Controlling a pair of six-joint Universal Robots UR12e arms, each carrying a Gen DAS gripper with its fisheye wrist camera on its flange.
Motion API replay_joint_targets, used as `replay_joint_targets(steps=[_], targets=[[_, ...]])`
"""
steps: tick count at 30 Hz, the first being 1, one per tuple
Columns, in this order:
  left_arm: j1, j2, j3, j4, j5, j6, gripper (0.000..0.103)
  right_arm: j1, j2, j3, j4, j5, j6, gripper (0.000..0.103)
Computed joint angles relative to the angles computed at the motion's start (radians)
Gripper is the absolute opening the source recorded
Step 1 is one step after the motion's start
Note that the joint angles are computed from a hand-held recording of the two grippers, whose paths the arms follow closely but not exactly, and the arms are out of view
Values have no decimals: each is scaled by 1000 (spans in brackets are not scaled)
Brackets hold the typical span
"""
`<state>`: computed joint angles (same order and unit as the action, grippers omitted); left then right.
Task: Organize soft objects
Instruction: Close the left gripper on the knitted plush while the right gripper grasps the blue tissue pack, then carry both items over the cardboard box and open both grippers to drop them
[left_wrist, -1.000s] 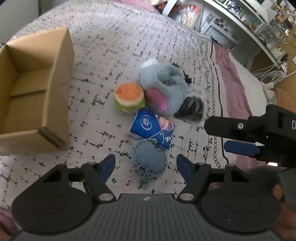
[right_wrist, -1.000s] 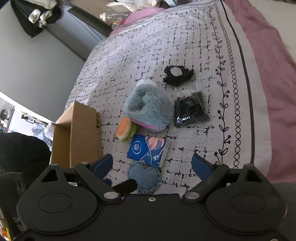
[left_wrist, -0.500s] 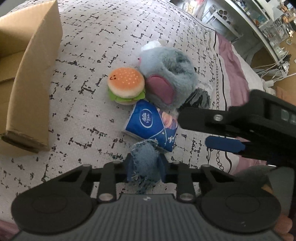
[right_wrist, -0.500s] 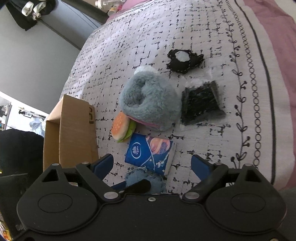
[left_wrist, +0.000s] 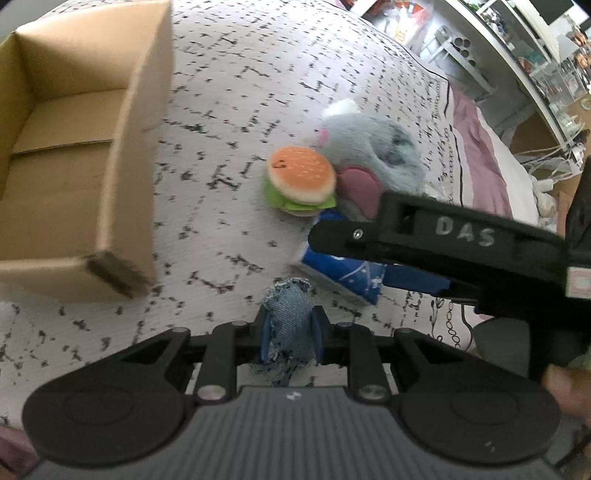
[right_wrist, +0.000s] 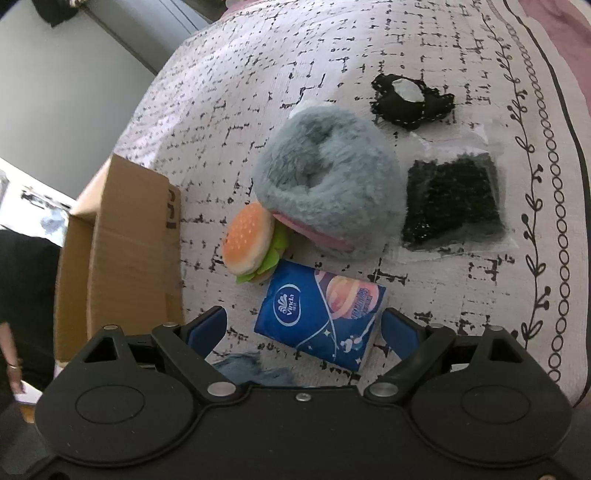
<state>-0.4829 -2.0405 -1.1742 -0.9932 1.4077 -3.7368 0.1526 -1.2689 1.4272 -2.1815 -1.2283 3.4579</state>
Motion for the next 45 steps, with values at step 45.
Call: replay_joint_targets(steps=[45], targets=[[33,222,-229,332,166,-65,10,120,-84,5,-215,-147,-37,75]])
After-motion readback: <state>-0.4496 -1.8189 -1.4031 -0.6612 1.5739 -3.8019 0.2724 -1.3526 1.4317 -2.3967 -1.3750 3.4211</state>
